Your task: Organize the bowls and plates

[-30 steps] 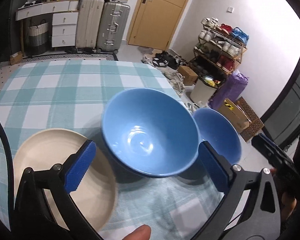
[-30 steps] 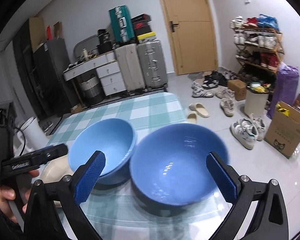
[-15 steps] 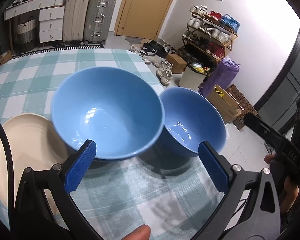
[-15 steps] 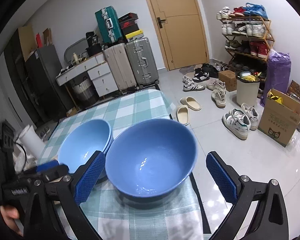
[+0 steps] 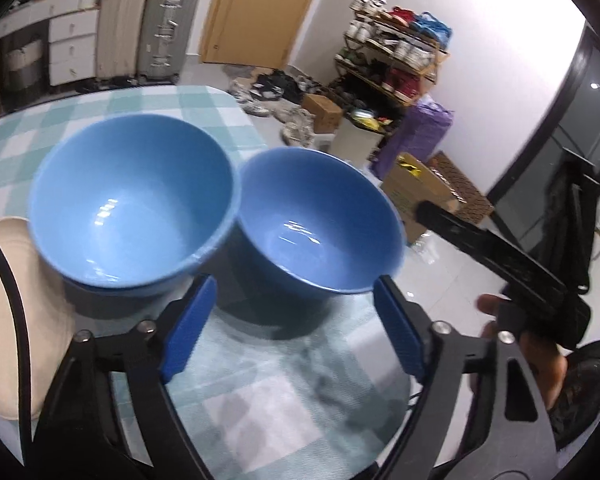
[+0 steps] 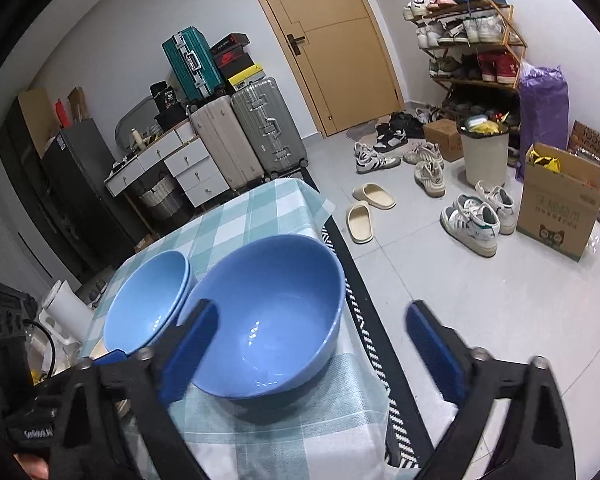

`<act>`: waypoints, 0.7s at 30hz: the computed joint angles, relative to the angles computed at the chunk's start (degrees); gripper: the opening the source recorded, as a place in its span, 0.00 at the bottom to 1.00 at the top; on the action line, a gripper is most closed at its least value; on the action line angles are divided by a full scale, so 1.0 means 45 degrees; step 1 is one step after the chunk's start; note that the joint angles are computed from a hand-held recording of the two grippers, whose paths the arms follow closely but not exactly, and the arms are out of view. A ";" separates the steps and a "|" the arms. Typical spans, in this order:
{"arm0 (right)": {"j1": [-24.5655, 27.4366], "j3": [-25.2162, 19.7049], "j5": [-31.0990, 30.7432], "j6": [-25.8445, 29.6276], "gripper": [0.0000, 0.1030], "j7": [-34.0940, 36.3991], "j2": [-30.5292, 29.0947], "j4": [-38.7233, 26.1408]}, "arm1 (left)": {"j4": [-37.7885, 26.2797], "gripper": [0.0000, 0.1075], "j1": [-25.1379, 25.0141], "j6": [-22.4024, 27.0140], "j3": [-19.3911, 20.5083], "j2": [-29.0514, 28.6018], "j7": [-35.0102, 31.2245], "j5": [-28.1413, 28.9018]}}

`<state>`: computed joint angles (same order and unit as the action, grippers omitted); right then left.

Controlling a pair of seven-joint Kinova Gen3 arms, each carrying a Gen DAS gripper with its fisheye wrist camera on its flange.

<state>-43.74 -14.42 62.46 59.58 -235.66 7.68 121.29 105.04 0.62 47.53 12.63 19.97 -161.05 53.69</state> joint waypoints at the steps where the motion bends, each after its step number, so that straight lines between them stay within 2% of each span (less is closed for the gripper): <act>1: 0.0041 0.0021 -0.0023 -0.0089 0.80 -0.0039 0.0004 0.0060 | 0.0065 0.64 0.0066 -0.0079 0.0043 0.0012 -0.0023 0.0048; 7: 0.0118 0.0075 0.0558 -0.0523 0.71 -0.0926 0.0102 0.0541 | 0.0190 0.59 0.0726 -0.1228 0.0214 0.0316 0.0832 0.0071; 12: 0.0219 0.0219 0.0987 -0.0905 0.54 -0.1321 0.0446 0.0707 | 0.0075 0.58 0.0955 -0.2197 0.0557 0.0675 0.1349 -0.0001; 21: 0.0302 0.0424 0.2292 -0.1473 0.44 -0.2990 0.0991 0.1297 | -0.0315 0.55 0.0880 -0.3275 0.1214 0.1436 0.1908 -0.0351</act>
